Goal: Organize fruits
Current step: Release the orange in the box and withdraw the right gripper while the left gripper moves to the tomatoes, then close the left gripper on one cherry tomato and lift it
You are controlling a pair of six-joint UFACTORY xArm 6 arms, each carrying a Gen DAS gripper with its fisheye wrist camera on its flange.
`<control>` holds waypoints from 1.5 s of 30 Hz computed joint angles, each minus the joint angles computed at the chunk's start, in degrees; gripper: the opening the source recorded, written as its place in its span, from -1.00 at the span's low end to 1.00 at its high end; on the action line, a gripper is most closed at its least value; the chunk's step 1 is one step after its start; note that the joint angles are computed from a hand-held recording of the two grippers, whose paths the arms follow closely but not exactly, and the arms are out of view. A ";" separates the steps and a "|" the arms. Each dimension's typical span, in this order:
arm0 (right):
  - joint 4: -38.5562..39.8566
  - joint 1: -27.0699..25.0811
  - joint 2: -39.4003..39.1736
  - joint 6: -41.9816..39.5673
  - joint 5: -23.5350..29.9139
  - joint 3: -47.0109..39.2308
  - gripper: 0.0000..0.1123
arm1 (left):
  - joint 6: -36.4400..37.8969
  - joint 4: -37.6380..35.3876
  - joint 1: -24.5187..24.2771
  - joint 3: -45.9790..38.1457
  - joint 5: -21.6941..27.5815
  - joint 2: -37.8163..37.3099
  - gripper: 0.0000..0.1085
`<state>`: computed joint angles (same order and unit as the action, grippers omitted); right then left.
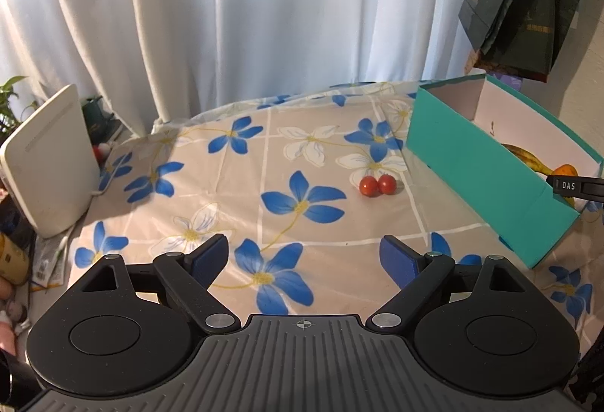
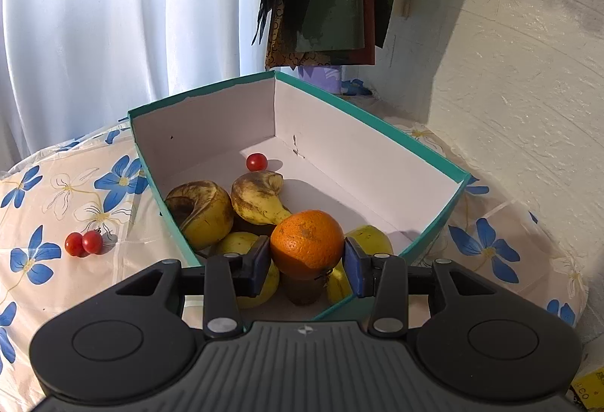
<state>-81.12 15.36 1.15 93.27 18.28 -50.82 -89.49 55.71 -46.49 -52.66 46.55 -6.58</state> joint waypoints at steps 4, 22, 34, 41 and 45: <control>0.17 0.72 1.01 -1.56 2.22 -0.97 -0.27 | 0.24 -0.78 0.00 -0.31 0.40 0.16 0.68; -9.37 1.72 -3.36 6.37 4.48 1.31 0.36 | 0.54 3.65 2.52 -1.54 -6.13 2.68 0.77; -16.55 7.77 -20.22 18.98 1.71 16.50 0.69 | -10.58 32.96 9.27 -10.39 -16.80 15.49 0.79; -9.82 8.98 -20.27 13.53 2.59 18.01 0.69 | -4.27 28.22 13.64 -17.75 -25.61 25.76 0.52; -9.08 9.18 -20.32 13.21 2.87 18.02 0.69 | -6.41 26.10 16.78 -19.89 -31.13 29.03 0.45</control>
